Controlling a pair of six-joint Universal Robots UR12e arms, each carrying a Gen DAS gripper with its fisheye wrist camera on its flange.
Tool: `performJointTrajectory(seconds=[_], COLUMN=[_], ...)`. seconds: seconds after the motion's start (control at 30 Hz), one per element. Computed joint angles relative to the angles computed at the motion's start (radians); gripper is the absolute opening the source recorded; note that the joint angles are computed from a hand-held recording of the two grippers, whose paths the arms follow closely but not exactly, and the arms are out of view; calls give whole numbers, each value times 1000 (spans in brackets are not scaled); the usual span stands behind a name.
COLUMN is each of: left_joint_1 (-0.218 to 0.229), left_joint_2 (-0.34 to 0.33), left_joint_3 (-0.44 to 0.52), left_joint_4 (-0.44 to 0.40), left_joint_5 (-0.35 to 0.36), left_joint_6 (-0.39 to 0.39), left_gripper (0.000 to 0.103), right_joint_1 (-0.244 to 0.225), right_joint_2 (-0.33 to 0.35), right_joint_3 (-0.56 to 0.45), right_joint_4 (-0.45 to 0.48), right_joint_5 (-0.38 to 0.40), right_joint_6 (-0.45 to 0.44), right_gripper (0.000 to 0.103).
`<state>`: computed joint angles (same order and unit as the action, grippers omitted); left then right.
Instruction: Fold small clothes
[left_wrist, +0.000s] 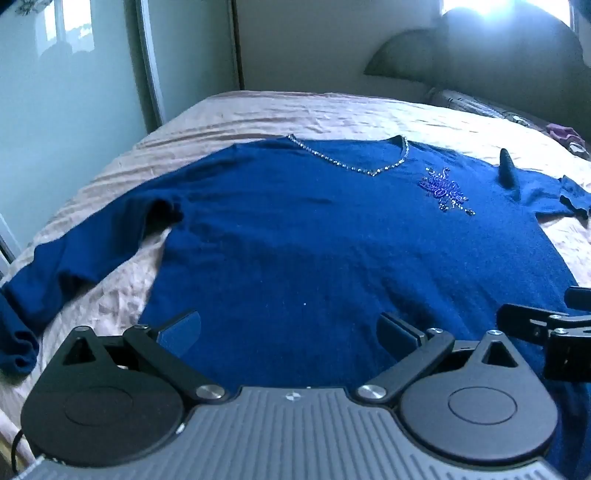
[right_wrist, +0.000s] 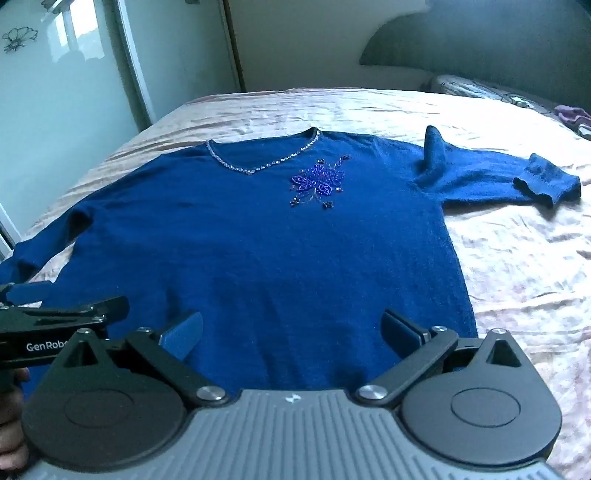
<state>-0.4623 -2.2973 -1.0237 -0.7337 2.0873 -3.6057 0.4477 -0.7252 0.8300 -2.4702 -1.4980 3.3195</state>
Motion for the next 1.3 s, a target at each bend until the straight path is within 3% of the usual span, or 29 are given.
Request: performJointTrajectory(seconds=[0.3, 1.03, 1.3], left_joint_1=[-4, -3, -4], left_joint_2=[-5, -17, -18], left_joint_3=[9, 34, 35], left_joint_4=[-6, -69, -74], left_joint_5=[27, 32, 34], left_joint_6=[-8, -2, 1], left_gripper=[103, 103, 103], right_joint_1=[4, 11, 7], right_joint_2=[-10, -9, -12], right_joint_3=[27, 50, 58], right_joint_4=[-48, -133, -155], right_joint_5=[-21, -17, 17], right_joint_6=[17, -56, -73], right_gripper=[103, 103, 103])
